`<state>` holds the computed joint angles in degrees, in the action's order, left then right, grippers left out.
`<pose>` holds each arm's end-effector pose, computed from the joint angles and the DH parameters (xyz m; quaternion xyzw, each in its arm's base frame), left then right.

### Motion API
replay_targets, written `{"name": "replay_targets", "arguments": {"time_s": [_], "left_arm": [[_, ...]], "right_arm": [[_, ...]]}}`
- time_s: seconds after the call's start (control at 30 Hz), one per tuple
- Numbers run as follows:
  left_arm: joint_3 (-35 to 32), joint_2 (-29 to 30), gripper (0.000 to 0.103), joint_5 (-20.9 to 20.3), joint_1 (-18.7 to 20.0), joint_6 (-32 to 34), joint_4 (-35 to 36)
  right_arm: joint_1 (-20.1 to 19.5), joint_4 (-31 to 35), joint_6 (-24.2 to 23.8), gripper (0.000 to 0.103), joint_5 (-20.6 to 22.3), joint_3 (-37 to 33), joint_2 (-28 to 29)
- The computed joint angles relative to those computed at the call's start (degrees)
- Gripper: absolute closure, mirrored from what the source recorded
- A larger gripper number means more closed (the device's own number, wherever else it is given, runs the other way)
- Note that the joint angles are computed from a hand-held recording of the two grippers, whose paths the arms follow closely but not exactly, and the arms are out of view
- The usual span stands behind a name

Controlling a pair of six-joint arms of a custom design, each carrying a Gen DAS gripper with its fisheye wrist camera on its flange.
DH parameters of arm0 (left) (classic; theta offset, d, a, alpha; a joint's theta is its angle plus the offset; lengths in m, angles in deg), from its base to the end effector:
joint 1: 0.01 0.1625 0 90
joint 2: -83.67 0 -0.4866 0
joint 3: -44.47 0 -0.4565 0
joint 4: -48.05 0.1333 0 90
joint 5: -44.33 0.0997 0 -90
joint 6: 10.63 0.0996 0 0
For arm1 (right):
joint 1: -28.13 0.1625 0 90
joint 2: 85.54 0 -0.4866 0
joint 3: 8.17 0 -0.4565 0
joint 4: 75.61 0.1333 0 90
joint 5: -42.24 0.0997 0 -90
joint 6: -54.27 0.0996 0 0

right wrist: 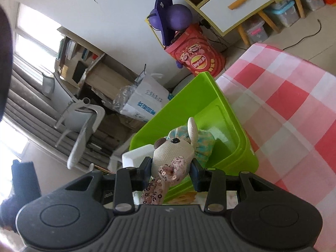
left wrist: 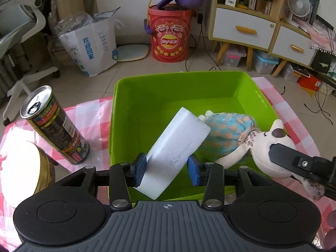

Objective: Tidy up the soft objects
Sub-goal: 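Carry the foam block and bunny into the green bin and open both grippers, then move the left gripper to the Santa plush while the right gripper approaches the plush hamburger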

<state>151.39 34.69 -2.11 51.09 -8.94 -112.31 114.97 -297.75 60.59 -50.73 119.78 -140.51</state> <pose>-0.2664 -0.6518 0.0937 0.2826 0.8798 -0.2129 0.3175 0.0977 -0.5557 0.1591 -0.0846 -0.8653 0.4939 0.0089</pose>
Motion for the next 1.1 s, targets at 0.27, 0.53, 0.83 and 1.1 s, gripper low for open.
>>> {"name": "replay_targets", "arguments": {"time_s": [0.27,0.53,0.83,1.1], "left_arm": [[1.5,-1.0,0.043,-3.3,0.0,1.6,-2.5],[4.0,-3.9,0.031,-3.6,-0.7,0.1,-4.1],[10.5,-11.1,0.020,-3.5,-2.3,-2.1,-5.7],[18.3,-19.2,0.010,-2.4,-3.7,-6.0,-5.9]], "right_arm": [[0.1,-1.4,0.1,0.070,0.2,0.3,-0.2],[1.0,-1.2,-0.8,0.054,-1.5,1.6,-2.5],[3.9,2.2,-4.9,0.042,-6.9,4.2,-6.5],[7.5,3.2,-9.0,0.038,-11.0,7.7,-10.0]]}}
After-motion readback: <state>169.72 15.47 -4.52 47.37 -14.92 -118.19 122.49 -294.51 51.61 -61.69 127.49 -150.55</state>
